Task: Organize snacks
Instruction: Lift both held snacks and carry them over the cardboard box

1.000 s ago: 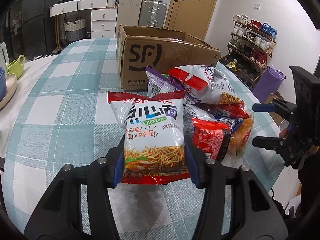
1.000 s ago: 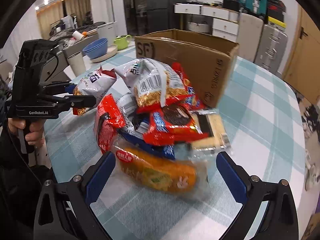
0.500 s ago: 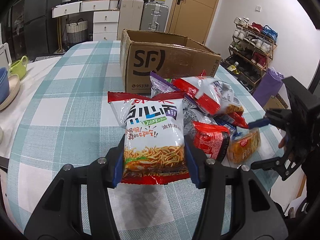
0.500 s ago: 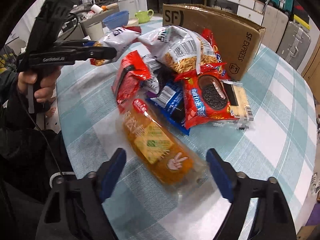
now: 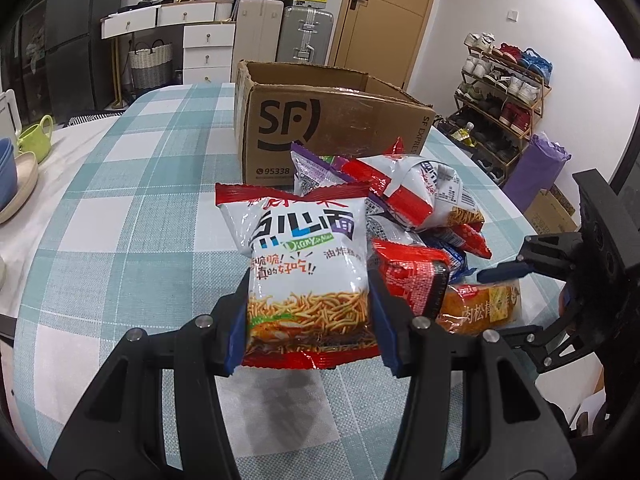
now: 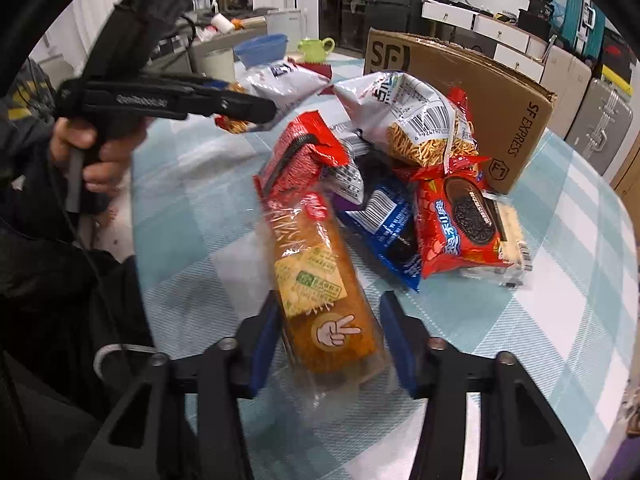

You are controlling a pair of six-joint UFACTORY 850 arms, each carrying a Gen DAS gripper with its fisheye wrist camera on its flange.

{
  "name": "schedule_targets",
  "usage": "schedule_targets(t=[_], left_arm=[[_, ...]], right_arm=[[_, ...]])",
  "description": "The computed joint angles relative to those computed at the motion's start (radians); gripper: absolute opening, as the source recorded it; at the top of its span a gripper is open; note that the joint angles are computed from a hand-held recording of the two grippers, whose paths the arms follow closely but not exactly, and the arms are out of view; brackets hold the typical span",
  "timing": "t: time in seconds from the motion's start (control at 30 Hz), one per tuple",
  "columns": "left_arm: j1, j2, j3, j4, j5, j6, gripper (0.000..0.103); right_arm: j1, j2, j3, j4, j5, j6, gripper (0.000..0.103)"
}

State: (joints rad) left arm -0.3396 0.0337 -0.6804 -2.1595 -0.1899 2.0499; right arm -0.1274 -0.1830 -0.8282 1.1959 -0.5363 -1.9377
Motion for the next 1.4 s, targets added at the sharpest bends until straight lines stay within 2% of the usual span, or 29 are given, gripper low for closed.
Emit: schedule_targets(t=[0.1, 0.3, 0.57, 0.93, 1.1, 1.4], left_arm=[[0.007, -0.005, -0.005, 0.008, -0.003, -0.011, 0.049], [0.011, 0.0, -0.002, -0.004, -0.008, 0.003, 0.049], [0.004, 0.036, 0.012, -0.079, -0.024, 0.075, 0.049], [-0.019, 0.086, 0.009, -0.177, -0.008, 0.158, 0.049], [-0.023, 0.087, -0.022, -0.183, 0.011, 0.152, 0.049], [-0.032, 0.045, -0.11, -0.275, 0.042, 0.243, 0.049]], right_arm=[[-0.016, 0.015, 0.024, 0.053, -0.03, -0.063, 0.037], [-0.055, 0.054, 0.056, 0.113, -0.114, -0.108, 0.036], [-0.099, 0.134, 0.106, 0.329, -0.197, -0.21, 0.036], [-0.063, 0.157, 0.07, 0.633, -0.14, -0.227, 0.036], [-0.043, 0.125, 0.011, 0.694, -0.097, -0.188, 0.036], [-0.033, 0.062, -0.096, 0.726, -0.053, -0.115, 0.037]])
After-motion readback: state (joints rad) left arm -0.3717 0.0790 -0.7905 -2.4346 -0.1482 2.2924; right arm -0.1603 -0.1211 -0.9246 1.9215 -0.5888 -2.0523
